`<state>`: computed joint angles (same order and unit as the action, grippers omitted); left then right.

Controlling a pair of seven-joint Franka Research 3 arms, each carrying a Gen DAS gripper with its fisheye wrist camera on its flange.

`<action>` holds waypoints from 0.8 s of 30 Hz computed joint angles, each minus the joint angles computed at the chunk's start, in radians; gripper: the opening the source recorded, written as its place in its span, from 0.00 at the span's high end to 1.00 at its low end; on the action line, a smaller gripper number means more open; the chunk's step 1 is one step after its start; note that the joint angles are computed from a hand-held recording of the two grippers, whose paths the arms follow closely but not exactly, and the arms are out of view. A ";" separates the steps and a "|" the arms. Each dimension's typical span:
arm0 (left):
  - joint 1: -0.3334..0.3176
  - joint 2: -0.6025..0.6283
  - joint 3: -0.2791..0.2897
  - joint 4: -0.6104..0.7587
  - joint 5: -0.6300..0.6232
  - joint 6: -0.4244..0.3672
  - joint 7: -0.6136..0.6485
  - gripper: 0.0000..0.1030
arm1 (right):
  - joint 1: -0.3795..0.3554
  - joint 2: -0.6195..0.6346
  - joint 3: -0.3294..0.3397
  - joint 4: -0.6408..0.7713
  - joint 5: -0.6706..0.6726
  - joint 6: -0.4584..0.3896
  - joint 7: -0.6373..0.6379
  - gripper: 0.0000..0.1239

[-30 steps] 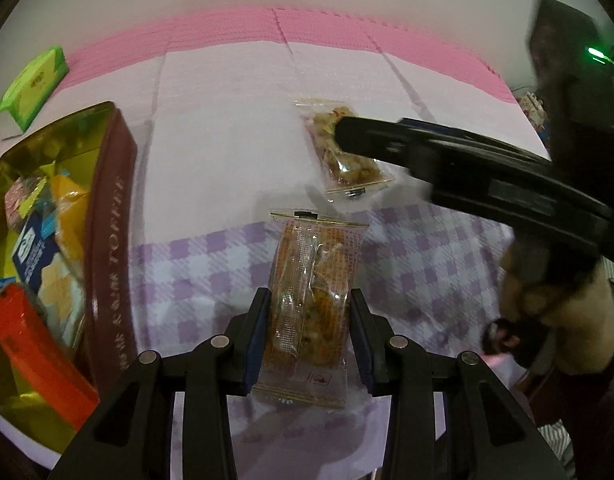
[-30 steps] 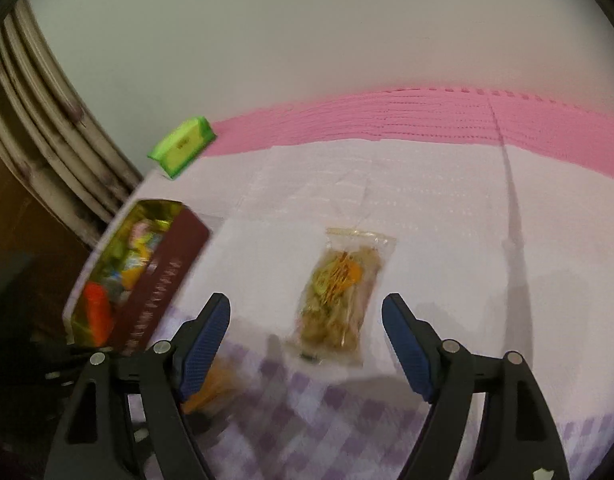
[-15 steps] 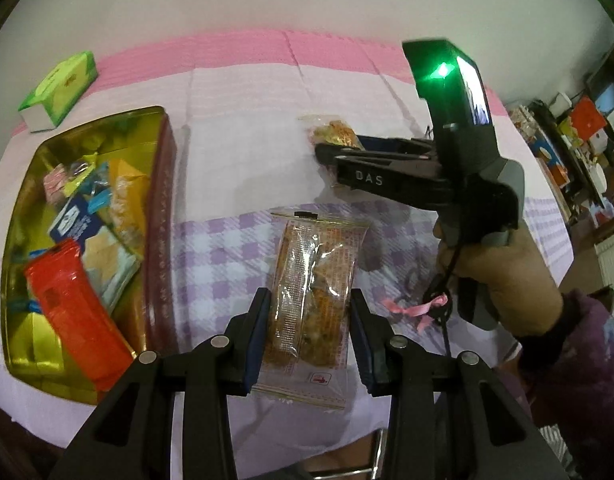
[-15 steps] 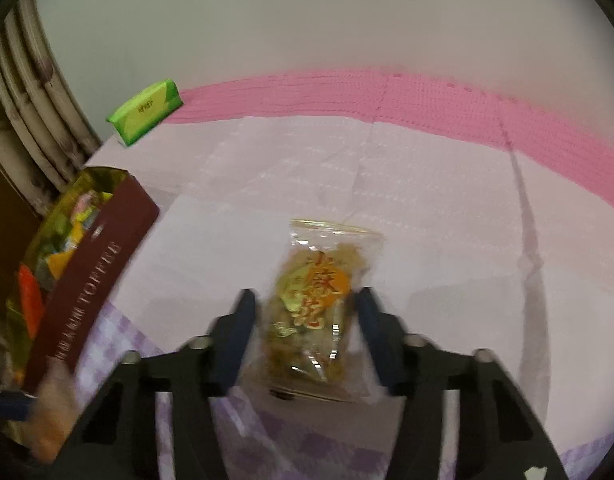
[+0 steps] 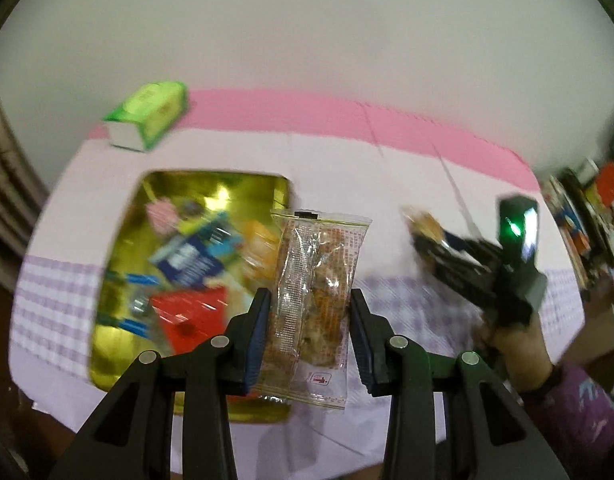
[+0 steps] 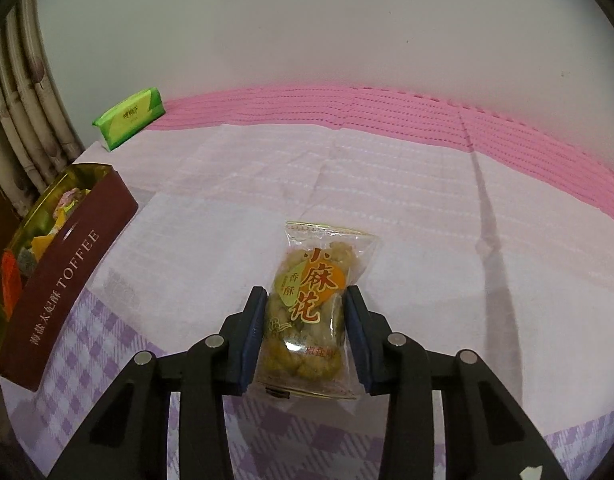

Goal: Organize snacks
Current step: 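Carry the brittle pack over the gold tray and lower it with the left gripper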

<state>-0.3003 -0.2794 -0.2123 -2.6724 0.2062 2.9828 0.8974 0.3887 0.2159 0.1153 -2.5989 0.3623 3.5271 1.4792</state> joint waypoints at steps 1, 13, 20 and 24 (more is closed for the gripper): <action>0.045 -0.005 -0.026 0.000 0.039 0.002 -0.033 0.62 | -0.001 0.002 0.001 0.003 -0.001 -0.001 0.002 0.71; 0.295 0.049 -0.111 0.049 0.444 -0.055 -0.366 0.62 | 0.060 0.017 -0.025 0.030 0.105 -0.009 -0.079 0.71; 0.267 0.094 -0.061 0.072 0.531 -0.087 -0.437 0.62 | 0.079 0.022 -0.036 0.039 0.136 -0.013 -0.105 0.70; 0.252 0.120 -0.039 0.085 0.554 -0.101 -0.454 0.62 | 0.073 0.021 -0.030 0.038 0.137 -0.013 -0.108 0.70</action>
